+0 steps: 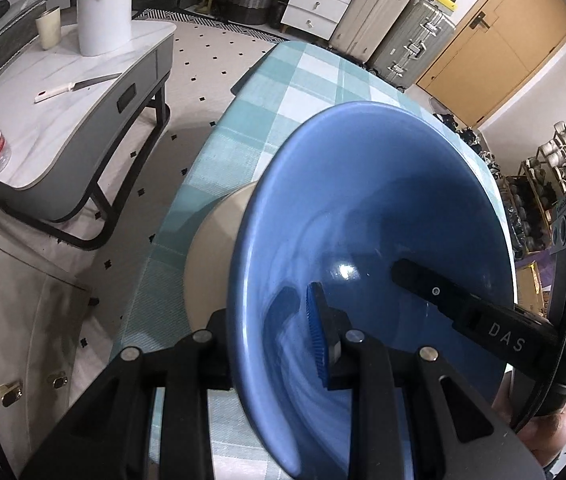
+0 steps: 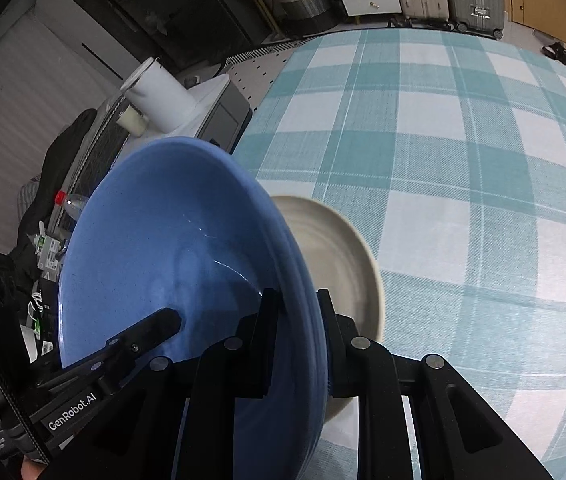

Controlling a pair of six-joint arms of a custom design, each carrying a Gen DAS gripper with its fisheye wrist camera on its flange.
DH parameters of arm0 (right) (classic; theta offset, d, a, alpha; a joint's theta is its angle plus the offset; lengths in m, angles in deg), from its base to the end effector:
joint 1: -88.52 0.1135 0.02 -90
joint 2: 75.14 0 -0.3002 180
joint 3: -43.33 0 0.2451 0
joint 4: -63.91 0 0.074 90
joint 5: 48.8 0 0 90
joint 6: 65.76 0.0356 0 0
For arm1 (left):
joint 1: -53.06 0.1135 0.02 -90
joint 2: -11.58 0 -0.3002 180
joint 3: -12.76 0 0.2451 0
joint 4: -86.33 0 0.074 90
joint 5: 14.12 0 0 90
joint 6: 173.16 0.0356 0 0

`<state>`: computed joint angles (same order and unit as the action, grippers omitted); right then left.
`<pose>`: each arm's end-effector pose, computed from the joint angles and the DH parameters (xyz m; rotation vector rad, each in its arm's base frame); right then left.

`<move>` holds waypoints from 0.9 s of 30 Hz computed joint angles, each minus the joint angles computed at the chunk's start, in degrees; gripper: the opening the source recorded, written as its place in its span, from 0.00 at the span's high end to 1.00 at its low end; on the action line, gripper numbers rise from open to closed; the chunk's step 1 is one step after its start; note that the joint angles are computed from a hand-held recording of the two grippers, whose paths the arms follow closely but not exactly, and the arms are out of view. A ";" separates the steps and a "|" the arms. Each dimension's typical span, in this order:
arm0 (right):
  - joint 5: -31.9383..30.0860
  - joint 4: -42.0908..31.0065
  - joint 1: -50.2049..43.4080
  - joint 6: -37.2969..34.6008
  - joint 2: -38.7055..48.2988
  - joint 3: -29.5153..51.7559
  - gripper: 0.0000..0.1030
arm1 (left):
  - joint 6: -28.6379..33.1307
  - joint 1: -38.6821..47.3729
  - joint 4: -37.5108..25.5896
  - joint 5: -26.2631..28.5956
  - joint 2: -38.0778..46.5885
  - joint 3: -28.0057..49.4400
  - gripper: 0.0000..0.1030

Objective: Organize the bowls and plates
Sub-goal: 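Lift and carry the stacked blue bowls with both grippers over the cream plates, then lower the blue bowls onto the cream plate stack and open both grippers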

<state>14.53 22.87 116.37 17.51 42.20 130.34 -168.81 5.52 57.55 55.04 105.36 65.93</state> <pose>0.3491 0.2025 0.1561 -0.9418 2.6571 0.7411 0.1873 -0.1859 0.1531 -0.9517 2.4831 -0.2493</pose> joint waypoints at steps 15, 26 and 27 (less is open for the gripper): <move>1.73 0.82 1.30 0.22 1.30 -0.42 0.82 | -0.36 0.49 2.51 1.39 1.33 -1.69 0.76; 3.25 1.50 1.89 0.60 1.63 -0.92 0.82 | -0.17 0.82 3.80 2.36 3.29 -1.89 0.75; 3.35 1.53 1.94 0.60 1.76 -0.90 0.82 | -0.23 0.73 3.69 2.14 3.43 -1.78 0.75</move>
<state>17.88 24.41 118.31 18.11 43.95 129.44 -169.04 6.25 61.23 57.18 108.80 64.15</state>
